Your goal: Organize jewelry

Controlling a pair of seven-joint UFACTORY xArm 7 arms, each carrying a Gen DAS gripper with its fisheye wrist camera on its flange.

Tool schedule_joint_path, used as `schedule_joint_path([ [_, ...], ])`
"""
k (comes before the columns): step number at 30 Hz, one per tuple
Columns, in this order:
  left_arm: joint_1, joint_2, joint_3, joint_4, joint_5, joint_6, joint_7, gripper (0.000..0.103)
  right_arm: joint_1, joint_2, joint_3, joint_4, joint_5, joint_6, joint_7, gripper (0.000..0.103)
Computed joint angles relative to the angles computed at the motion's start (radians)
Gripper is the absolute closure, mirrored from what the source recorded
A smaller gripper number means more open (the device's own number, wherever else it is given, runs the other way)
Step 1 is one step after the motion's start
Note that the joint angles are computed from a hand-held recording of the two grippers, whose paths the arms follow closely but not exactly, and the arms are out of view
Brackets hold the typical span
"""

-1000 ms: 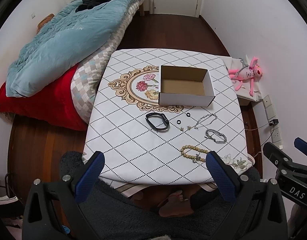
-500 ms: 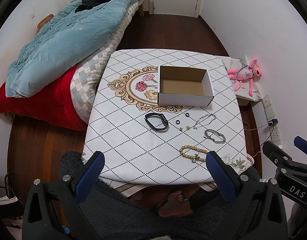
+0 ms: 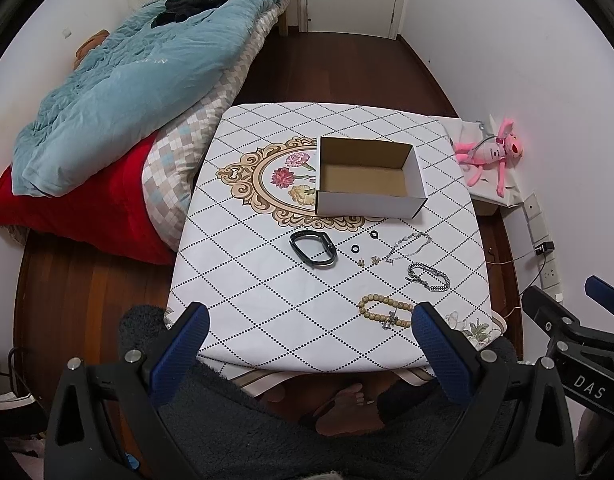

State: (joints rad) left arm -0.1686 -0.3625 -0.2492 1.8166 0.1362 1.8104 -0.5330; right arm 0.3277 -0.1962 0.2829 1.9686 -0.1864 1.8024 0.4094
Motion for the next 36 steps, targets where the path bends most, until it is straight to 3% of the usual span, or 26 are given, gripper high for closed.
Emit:
schedule_joint_path([
  [23,0.000,-0.004,-0.001,-0.003,-0.004,-0.006,-0.004,0.000,0.015,0.036,0.006,0.062,-0.023,0.018,0.002,0.000],
  [36,0.001,0.009,0.002,-0.026,0.018,-0.042,0.002,0.000,0.003,0.014,-0.019,0.017,-0.019,-0.019,0.012,0.000],
])
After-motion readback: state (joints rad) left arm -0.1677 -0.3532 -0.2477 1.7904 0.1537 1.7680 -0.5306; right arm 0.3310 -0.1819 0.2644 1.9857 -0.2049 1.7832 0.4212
